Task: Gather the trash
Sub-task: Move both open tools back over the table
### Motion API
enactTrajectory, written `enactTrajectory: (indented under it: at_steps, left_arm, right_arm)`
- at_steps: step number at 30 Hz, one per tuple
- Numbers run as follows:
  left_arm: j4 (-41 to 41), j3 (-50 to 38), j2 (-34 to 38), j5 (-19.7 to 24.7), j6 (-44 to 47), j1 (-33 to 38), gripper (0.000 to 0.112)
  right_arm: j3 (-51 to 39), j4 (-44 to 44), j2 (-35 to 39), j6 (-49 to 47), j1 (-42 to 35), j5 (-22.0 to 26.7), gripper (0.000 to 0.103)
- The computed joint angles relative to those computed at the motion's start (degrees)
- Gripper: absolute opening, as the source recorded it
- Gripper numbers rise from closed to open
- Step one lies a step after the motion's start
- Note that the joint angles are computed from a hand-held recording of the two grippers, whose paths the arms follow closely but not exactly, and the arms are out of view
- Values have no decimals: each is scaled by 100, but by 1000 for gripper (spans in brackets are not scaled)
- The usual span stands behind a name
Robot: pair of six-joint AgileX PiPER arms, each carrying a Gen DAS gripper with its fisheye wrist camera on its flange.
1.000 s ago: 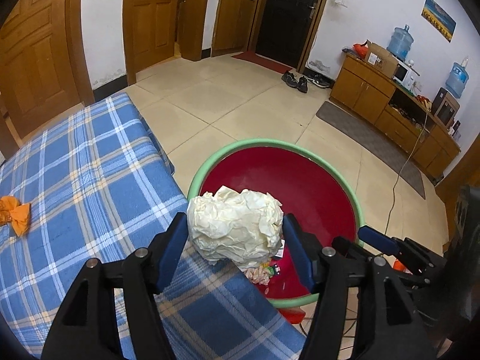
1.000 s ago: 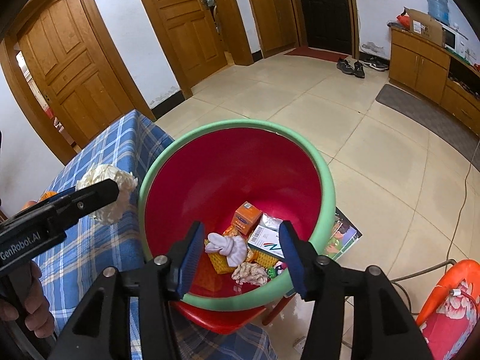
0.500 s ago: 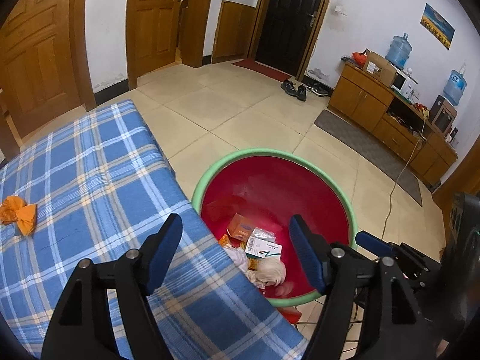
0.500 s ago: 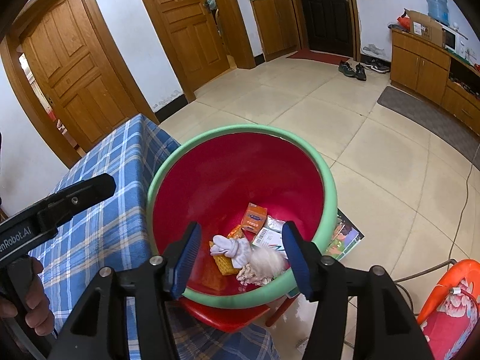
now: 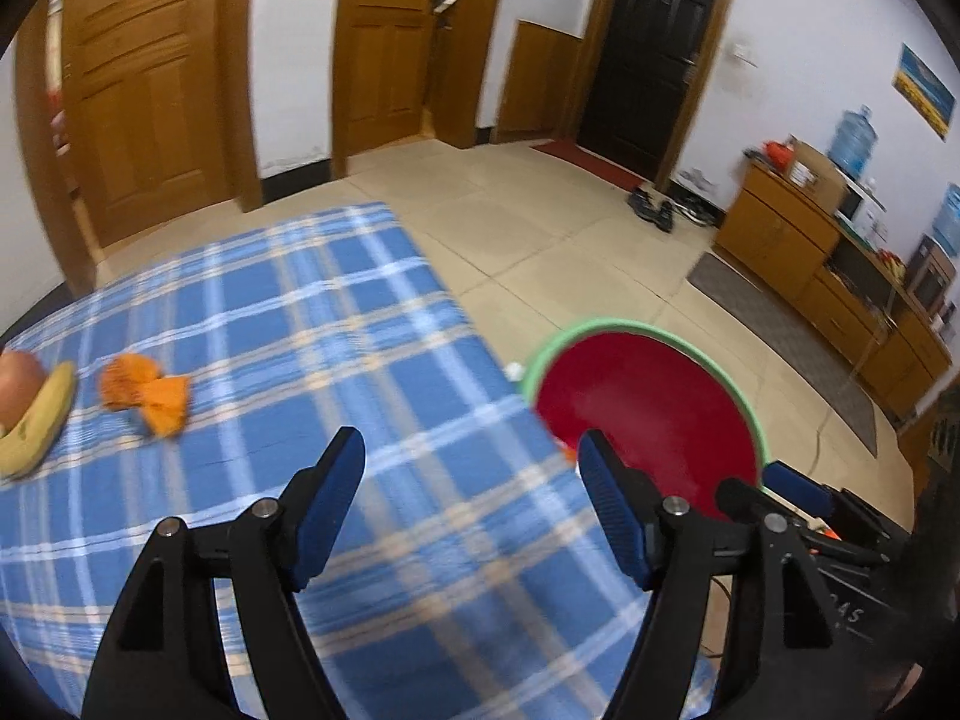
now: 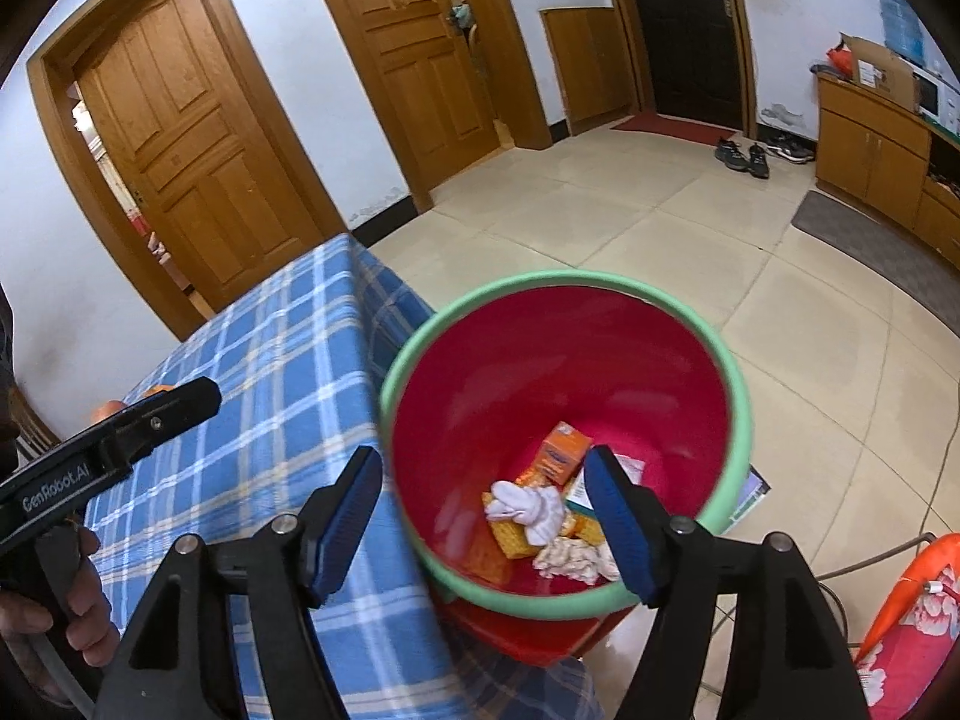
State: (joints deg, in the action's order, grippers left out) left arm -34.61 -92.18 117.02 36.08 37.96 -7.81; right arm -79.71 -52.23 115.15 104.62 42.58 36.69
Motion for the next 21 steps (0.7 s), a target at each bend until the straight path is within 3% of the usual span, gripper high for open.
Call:
enactTrajectory:
  at_steps: [11,21]
  left_arm:
    - [151,-288,178,-28,-146,1053,73]
    - [251,-596,403,-28,-279,1728,73]
  right_arm:
    - [-1547,834,783,-1382,38,127,74]
    - [-3962,1989,1993,-3201,111,642,75]
